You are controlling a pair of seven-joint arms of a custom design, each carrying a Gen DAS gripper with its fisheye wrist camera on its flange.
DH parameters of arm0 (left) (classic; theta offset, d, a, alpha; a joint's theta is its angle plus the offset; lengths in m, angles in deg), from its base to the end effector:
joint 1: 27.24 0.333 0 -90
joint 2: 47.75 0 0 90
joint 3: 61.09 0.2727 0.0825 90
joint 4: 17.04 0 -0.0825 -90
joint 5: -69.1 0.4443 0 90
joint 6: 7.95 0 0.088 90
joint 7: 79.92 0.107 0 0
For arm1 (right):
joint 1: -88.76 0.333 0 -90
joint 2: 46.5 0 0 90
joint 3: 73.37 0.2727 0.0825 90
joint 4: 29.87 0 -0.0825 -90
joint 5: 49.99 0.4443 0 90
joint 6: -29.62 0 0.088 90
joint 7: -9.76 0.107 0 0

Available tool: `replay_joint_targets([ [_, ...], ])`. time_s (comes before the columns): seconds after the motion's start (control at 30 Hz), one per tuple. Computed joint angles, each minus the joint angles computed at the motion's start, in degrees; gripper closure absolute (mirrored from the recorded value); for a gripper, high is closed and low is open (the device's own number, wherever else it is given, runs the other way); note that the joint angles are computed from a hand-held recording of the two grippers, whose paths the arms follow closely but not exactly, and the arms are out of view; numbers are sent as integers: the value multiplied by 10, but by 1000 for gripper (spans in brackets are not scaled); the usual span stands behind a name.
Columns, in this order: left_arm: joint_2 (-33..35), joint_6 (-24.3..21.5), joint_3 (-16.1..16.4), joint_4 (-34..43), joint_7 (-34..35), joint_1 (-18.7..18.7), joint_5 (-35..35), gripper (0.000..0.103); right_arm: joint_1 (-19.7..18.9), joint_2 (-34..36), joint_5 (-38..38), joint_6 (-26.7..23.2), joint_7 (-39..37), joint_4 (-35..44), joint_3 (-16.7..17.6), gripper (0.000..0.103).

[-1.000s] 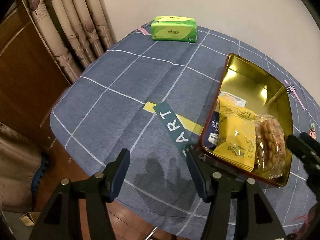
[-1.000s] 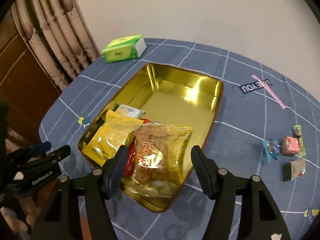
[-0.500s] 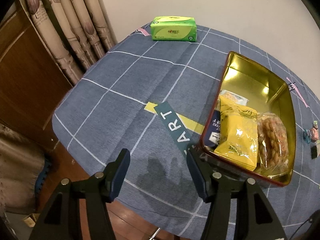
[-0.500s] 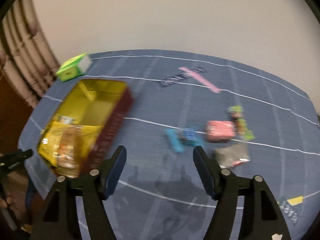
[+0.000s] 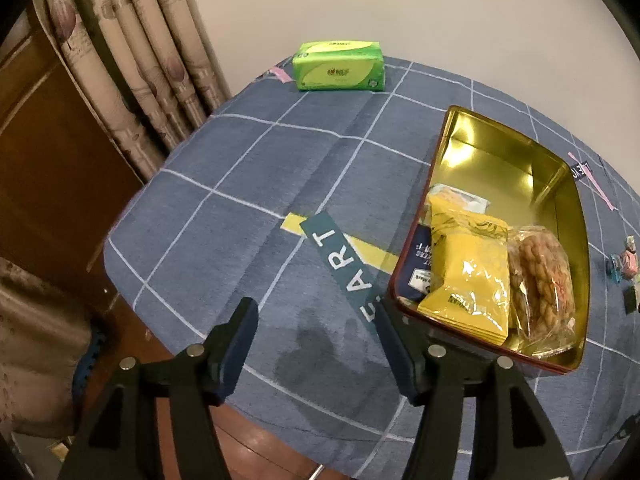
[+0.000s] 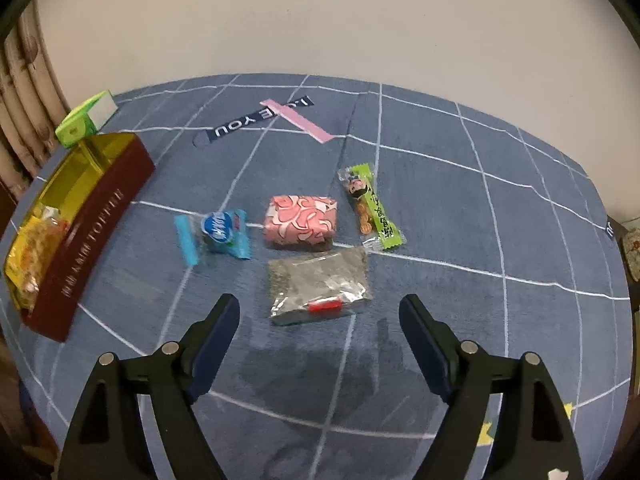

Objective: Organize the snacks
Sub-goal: 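Grasp the grey seaweed pack with the right gripper while the left tool moves toward the candies, then lift the seaweed pack with the right gripper while the left tool approaches the pink candy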

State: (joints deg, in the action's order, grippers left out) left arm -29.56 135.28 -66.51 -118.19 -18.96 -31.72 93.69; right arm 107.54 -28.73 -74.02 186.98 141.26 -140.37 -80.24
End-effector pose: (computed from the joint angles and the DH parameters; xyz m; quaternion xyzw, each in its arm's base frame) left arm 0.7043 -0.1215 0.3588 -0.7025 0.6657 -0.1215 0.2203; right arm 0.6697 0.1608 0.3045 -0.6241 0.7285 -0.2119 0.1869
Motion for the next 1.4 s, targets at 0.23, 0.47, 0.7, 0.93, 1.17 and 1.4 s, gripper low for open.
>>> replay_joint_targets([
  [0.23,-4,1,-1,-1,0,-15,29,40,-5,25,12,22,-25,10,-2,24],
  [0.47,-6,-2,-19,9,31,-31,25,40,-8,37,51,65,-51,4,-9,25],
  [0.7,26,-1,-52,55,112,-50,-35,40,-21,37,133,111,-106,-14,5,39],
  [0.93,100,-48,-76,147,207,-82,-110,40,-7,37,177,133,-141,-23,-7,46],
  [1.17,182,-78,-64,252,215,-131,-91,40,36,19,147,154,-91,-59,-70,47],
  [1.4,237,-90,-59,328,218,-158,-91,40,68,9,64,157,0,-80,-139,47],
])
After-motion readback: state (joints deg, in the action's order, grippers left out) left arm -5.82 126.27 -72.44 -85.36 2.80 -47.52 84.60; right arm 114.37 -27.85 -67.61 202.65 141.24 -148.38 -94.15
